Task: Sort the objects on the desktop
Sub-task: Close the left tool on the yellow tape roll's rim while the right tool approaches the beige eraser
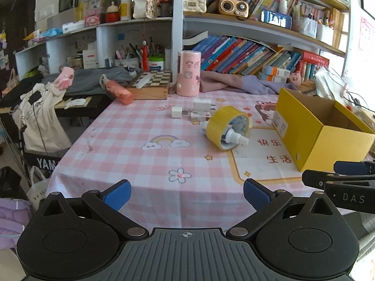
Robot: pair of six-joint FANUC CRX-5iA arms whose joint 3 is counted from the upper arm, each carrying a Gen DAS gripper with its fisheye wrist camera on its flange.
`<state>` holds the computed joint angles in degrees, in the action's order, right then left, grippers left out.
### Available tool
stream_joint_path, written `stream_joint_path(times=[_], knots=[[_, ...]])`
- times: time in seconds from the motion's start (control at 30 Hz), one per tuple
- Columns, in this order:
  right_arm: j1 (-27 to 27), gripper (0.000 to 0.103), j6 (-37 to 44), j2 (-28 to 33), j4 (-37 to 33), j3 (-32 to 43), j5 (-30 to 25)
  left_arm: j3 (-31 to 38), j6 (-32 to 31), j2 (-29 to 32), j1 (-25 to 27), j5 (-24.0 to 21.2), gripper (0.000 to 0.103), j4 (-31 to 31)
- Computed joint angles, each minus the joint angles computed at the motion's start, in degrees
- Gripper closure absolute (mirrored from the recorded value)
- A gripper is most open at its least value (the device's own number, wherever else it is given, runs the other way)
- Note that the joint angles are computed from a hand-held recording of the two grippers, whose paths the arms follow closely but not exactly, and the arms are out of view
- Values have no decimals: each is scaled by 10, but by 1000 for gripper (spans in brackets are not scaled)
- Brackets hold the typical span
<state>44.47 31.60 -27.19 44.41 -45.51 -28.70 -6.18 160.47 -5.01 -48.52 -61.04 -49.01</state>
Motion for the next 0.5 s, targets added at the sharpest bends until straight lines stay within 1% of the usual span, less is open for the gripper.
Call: stream_joint_path(times=[0.17, 0.37, 0.5], knots=[[-30, 38, -17, 25, 39, 1, 45, 12, -12, 16, 16, 13, 0, 1], [-66, 38, 36, 76, -15, 41, 89, 33, -55, 42, 49, 33, 0, 20], [-83, 38, 64, 104, -33, 60, 121, 48, -91, 61, 74, 50, 0, 42]])
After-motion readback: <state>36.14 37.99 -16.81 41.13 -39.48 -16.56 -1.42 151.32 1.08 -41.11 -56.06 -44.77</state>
